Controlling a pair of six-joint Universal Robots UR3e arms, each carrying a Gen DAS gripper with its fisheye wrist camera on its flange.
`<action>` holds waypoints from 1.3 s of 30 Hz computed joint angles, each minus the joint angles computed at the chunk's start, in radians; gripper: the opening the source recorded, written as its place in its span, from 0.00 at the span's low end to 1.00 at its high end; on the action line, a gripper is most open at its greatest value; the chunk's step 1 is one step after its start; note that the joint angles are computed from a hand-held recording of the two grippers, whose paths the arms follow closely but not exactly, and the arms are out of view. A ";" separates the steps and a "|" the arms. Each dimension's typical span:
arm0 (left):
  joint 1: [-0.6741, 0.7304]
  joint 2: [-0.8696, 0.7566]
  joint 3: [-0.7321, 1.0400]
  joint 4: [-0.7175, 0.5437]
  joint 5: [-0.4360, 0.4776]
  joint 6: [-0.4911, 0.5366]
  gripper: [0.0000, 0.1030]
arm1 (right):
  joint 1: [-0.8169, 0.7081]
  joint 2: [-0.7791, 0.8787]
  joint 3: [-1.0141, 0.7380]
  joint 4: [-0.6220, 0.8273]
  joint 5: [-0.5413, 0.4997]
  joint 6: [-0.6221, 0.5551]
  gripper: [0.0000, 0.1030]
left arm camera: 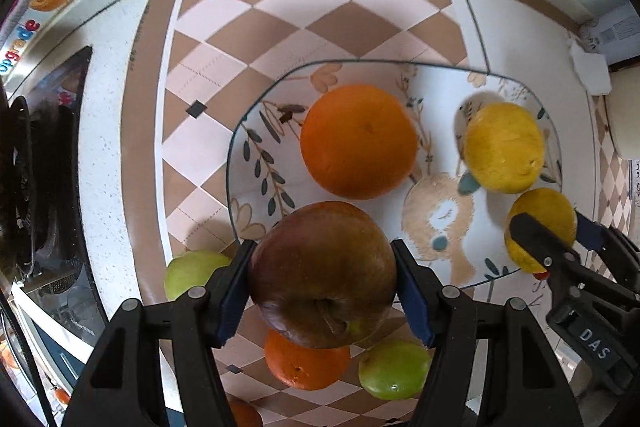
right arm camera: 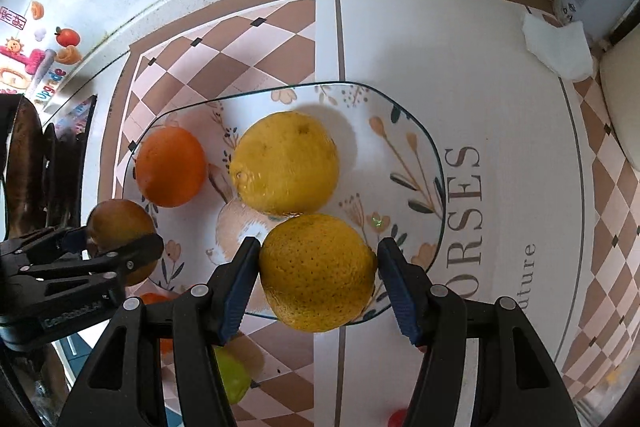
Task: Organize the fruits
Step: 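Place dark red apple and yellow citrus on the plate, open both tools, then lift both tools back from the plate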
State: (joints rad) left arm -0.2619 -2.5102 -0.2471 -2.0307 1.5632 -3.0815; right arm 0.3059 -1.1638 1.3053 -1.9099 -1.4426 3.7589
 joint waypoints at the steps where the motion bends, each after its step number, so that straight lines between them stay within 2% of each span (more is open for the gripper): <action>1: 0.003 0.008 -0.023 0.012 -0.005 -0.005 0.62 | -0.006 -0.001 0.004 0.001 0.008 0.001 0.62; 3: 0.013 0.030 -0.080 0.041 -0.023 -0.015 0.62 | -0.014 -0.002 0.013 0.002 0.020 -0.001 0.62; 5: 0.021 0.037 -0.092 0.041 -0.038 -0.013 0.62 | -0.026 -0.018 0.033 -0.013 0.030 0.003 0.66; 7: 0.026 0.036 -0.095 0.041 -0.032 -0.007 0.62 | -0.028 -0.033 0.028 0.003 0.022 -0.003 0.83; 8: 0.028 0.042 -0.105 0.045 -0.030 -0.005 0.65 | -0.028 -0.039 0.025 0.008 0.016 -0.003 0.84; 9: 0.041 0.062 -0.147 0.068 -0.045 0.005 0.78 | -0.027 -0.044 0.018 0.018 0.011 -0.003 0.84; 11: 0.047 0.089 -0.182 0.094 -0.051 0.008 0.89 | -0.021 -0.048 -0.005 0.058 -0.004 -0.006 0.84; 14: 0.053 0.131 -0.221 0.115 -0.043 0.018 0.89 | -0.013 -0.075 -0.002 0.087 -0.020 0.003 0.88; 18: 0.072 0.234 -0.337 0.184 -0.031 0.032 0.89 | 0.008 -0.123 0.007 0.125 -0.059 0.022 0.89; 23: 0.086 0.430 -0.574 0.293 -0.007 0.047 0.89 | 0.061 -0.167 -0.028 0.185 -0.107 0.065 0.89; 30: 0.071 0.581 -0.658 0.326 -0.016 0.020 0.89 | 0.163 -0.200 -0.107 0.277 -0.189 0.141 0.91; 39: 0.084 0.788 -0.799 0.354 -0.040 0.043 0.89 | 0.268 -0.238 -0.234 0.390 -0.258 0.235 0.91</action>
State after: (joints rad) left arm -0.1777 -1.7224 -1.0462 -1.6769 1.5235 -3.0388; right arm 0.5734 -1.4018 1.0717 -1.5197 -1.7004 3.9944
